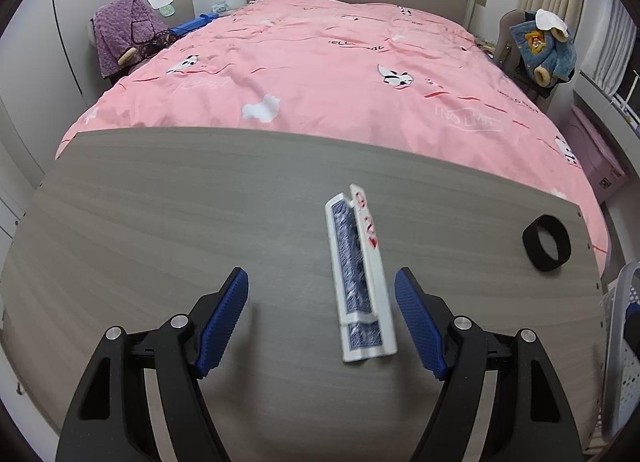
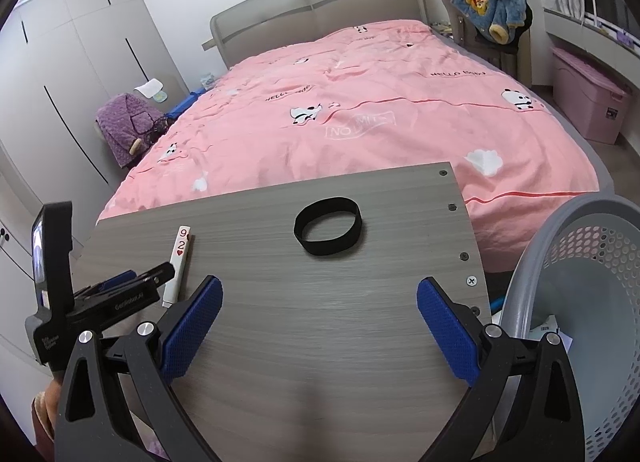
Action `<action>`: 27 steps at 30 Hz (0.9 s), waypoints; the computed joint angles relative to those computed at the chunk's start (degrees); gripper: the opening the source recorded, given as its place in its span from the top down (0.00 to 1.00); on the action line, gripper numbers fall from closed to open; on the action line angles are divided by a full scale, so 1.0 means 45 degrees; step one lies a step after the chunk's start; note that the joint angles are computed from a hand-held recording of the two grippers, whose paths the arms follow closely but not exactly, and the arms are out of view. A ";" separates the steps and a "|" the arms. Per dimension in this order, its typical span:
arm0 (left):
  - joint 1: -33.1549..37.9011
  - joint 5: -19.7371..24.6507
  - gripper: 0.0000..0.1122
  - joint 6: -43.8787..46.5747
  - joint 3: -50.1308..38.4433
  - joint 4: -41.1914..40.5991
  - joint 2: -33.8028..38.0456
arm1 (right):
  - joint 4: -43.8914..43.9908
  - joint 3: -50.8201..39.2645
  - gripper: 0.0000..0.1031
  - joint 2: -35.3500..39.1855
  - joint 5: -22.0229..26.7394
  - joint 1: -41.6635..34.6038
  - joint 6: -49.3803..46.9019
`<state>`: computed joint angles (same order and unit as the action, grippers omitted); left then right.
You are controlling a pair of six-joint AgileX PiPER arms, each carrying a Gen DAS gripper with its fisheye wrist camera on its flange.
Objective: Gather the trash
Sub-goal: 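Grasp the small playing-card box with the left gripper and lift it, then grasp the black hair tie with the right gripper and lift it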
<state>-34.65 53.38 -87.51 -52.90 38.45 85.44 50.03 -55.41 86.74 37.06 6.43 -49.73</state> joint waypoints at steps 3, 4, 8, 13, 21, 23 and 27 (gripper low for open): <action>0.0479 -0.0665 0.35 0.0498 -0.0153 -0.0229 0.0227 | -0.0041 -0.0012 0.07 -0.0003 -0.0030 -0.0020 0.0085; 0.0525 -0.0746 0.35 0.0541 -0.0179 -0.0248 0.0298 | -0.0035 -0.0026 0.07 0.0011 -0.0024 -0.0045 0.0077; 0.0717 -0.1284 0.41 0.0758 -0.0135 -0.0357 0.0478 | -0.0058 -0.0059 0.07 0.0037 -0.0067 -0.0100 0.0135; 0.0546 -0.1384 0.70 0.0791 0.0003 -0.0277 0.0568 | -0.0111 -0.0162 0.07 0.0236 -0.0154 -0.0032 0.0206; 0.0357 -0.1779 0.82 0.0550 0.0549 -0.0001 -0.0225 | -0.0776 -0.0617 0.07 0.0939 -0.0651 0.0697 0.0730; 0.0121 -0.1540 0.82 0.0379 0.0455 0.0216 -0.0384 | -0.1152 -0.0901 0.07 0.1305 -0.0807 0.0972 0.1075; -0.0208 -0.1213 0.82 0.0137 0.0272 0.0561 -0.0627 | -0.2165 -0.1531 0.07 0.2000 -0.1232 0.1625 0.1936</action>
